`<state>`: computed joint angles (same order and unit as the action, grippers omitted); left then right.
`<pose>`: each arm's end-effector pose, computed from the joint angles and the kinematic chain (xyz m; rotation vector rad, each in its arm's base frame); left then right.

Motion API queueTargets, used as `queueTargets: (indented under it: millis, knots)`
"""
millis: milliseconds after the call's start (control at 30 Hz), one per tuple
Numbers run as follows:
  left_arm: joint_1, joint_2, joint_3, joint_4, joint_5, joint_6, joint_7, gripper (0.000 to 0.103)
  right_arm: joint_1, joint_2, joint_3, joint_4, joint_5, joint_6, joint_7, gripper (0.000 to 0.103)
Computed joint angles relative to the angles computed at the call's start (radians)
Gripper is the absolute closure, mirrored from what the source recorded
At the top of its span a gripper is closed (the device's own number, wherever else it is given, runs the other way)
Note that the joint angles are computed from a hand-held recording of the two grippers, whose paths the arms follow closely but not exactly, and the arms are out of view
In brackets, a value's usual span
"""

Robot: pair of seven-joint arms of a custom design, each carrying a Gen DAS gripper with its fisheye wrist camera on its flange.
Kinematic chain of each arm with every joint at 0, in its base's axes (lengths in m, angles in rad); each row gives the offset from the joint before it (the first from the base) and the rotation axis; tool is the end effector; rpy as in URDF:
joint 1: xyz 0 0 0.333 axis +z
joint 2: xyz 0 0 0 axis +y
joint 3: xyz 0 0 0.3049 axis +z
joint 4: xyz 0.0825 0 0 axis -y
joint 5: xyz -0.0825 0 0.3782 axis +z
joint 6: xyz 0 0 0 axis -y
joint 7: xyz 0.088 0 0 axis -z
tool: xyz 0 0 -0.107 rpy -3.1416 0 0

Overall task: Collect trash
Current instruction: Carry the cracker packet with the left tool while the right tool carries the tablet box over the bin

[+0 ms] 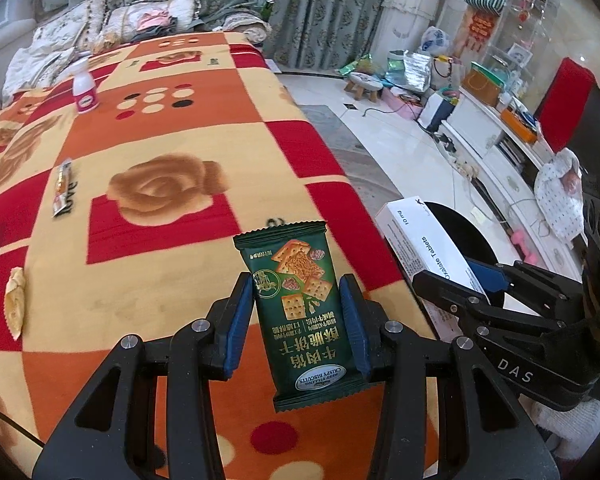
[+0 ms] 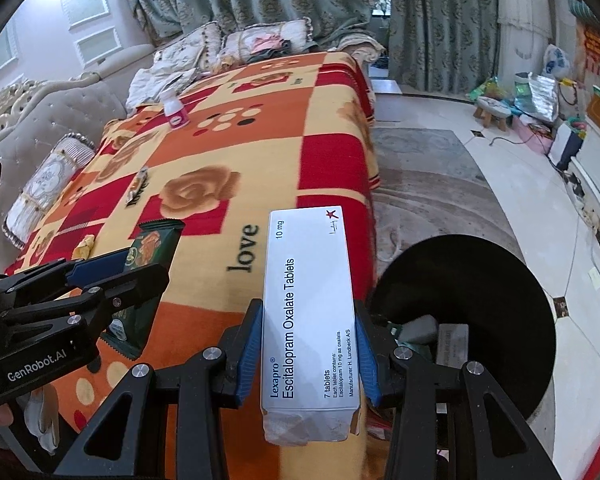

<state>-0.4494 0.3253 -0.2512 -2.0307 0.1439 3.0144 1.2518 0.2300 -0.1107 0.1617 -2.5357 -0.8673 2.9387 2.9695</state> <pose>0.4859 -0.4101 0.3620 -1.4624 2.4038 -0.9469 0.4166 0.2252 0.3477 -1.6562 2.0091 -0.4585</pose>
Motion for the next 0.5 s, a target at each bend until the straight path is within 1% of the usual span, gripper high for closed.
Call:
queueTargets:
  millis: [133, 500]
  knots:
    - [-0.006, 0.017, -0.009, 0.023, -0.003, -0.011, 0.01, 0.062, -0.009, -0.024, -0.002, -0.027, 0.012, -0.001, -0.005, 0.062]
    - [-0.023, 0.061, -0.022, 0.082, -0.011, -0.038, 0.04, 0.062, -0.052, -0.058, 0.013, -0.075, 0.047, -0.003, -0.021, 0.062]
